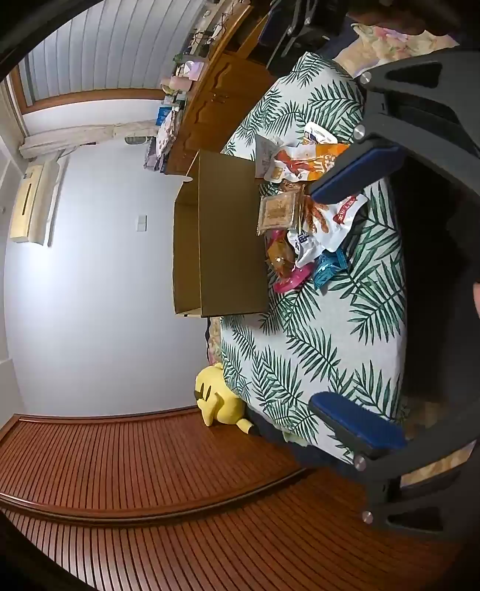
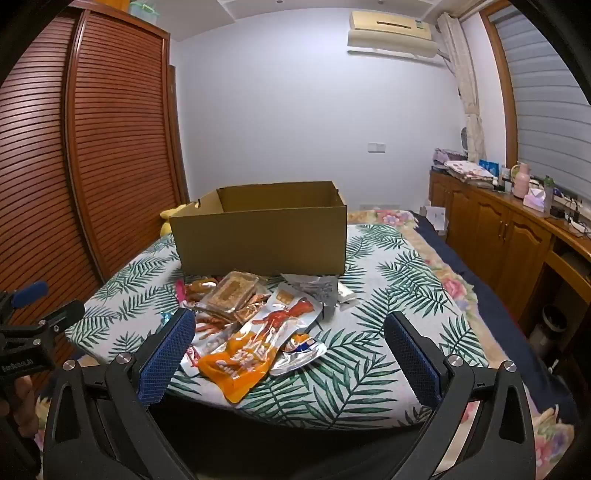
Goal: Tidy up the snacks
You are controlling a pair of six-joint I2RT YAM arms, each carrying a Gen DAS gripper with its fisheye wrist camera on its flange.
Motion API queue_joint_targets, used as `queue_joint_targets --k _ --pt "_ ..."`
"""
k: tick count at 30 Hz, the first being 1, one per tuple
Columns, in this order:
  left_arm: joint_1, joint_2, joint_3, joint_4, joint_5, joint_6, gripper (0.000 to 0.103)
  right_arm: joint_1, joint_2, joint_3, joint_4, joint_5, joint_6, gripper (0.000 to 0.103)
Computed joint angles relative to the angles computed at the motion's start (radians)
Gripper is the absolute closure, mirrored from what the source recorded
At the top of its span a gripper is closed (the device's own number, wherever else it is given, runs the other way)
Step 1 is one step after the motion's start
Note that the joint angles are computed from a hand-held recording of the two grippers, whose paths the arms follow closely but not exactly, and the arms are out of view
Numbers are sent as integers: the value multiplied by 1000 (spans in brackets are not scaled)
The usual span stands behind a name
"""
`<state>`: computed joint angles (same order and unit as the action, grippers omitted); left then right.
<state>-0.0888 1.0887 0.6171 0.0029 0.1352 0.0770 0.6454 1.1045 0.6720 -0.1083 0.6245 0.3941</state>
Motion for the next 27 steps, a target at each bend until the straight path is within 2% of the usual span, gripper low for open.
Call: queue_joint_targets --k 27 --pt "-15 -30 10 -35 -13 11 0 4 -2 0 0 4 -2 0"
